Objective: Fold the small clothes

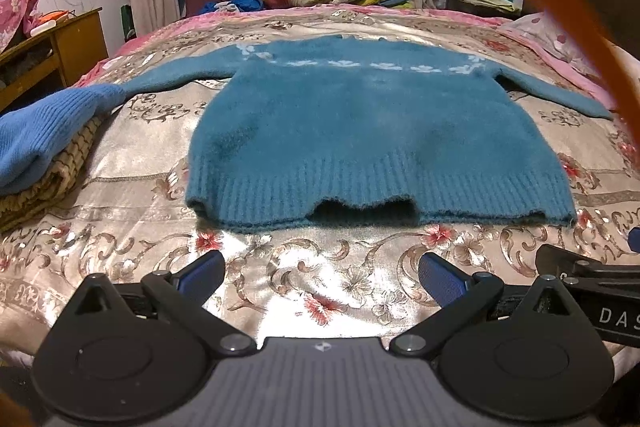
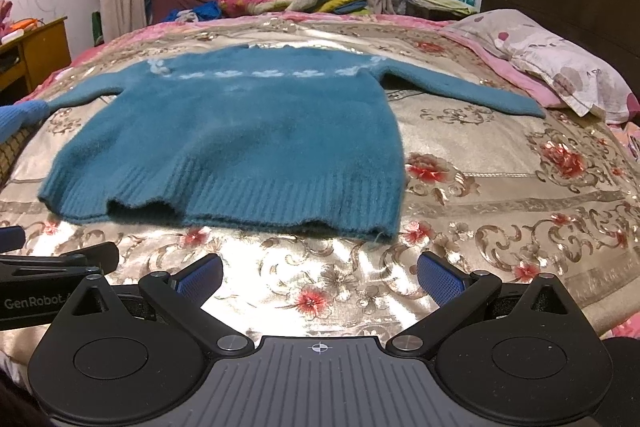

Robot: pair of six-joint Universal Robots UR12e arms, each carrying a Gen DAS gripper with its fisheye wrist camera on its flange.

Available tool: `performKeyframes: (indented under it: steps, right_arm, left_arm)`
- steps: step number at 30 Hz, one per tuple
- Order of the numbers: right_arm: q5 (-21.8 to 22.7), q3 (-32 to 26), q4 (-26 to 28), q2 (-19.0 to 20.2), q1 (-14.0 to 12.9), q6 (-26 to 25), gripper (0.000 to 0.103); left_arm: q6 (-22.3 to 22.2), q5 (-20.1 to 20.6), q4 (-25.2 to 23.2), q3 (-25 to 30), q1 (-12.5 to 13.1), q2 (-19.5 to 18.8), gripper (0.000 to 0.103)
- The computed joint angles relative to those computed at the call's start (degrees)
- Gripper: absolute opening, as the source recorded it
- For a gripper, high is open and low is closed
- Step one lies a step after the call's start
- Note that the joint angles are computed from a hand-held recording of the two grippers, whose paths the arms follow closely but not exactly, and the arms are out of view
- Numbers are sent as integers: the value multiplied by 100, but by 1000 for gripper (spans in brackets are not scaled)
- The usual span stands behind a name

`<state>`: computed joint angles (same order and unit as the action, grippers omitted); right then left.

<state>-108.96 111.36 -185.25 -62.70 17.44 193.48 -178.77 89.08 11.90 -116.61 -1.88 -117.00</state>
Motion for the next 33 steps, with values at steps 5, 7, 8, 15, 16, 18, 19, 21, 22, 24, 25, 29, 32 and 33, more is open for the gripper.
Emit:
performKeyframes:
  steps: [5, 7, 8, 15, 16, 18, 19, 21, 22, 24, 25, 29, 32, 33]
  right_arm:
    - [16, -2, 13, 2, 0, -2, 103]
    - [29, -3, 24, 3, -5, 11, 103]
    - [30, -4, 31, 4, -6, 16, 103]
    - [22, 4, 0, 6, -6, 28, 103]
    - [25, 9, -17, 4, -8, 24, 103]
    - [21, 15, -48, 2, -2, 18, 103]
    - [22, 16, -55, 1, 0, 17, 103]
    - [31, 12, -46, 4, 0, 16, 103]
    - [30, 13, -43, 0, 3, 16, 103]
    - [39, 11, -43, 2, 3, 11, 103]
    - [49, 10, -43, 5, 1, 11, 103]
    - [61, 11, -34, 10, -1, 20, 103]
    - [68, 17, -38, 9, -1, 33, 103]
    - [68, 17, -38, 9, -1, 33, 103]
  left_arm:
    - [-66, -43, -66, 6, 10, -1, 103]
    - [-69, -45, -80, 11, 8, -4, 103]
    - [-70, -45, -82, 12, 7, -6, 103]
    - [-70, -50, -38, 1, 11, 7, 103]
    - [-71, -41, -15, -5, 10, 7, 103]
    - [-76, -38, 4, -14, 12, 8, 103]
    - [-78, -36, 4, -17, 13, 8, 103]
    - [-86, -26, 8, -20, 12, 8, 103]
    - [-88, -28, 10, -21, 14, 7, 103]
    - [-79, -28, -4, -20, 15, 7, 103]
    - [-77, -27, -10, -22, 15, 9, 103]
    - [-66, -19, -27, -24, 10, 10, 103]
    - [-61, -9, -4, -25, 7, 5, 103]
    - [-61, -6, -4, -24, 3, 4, 103]
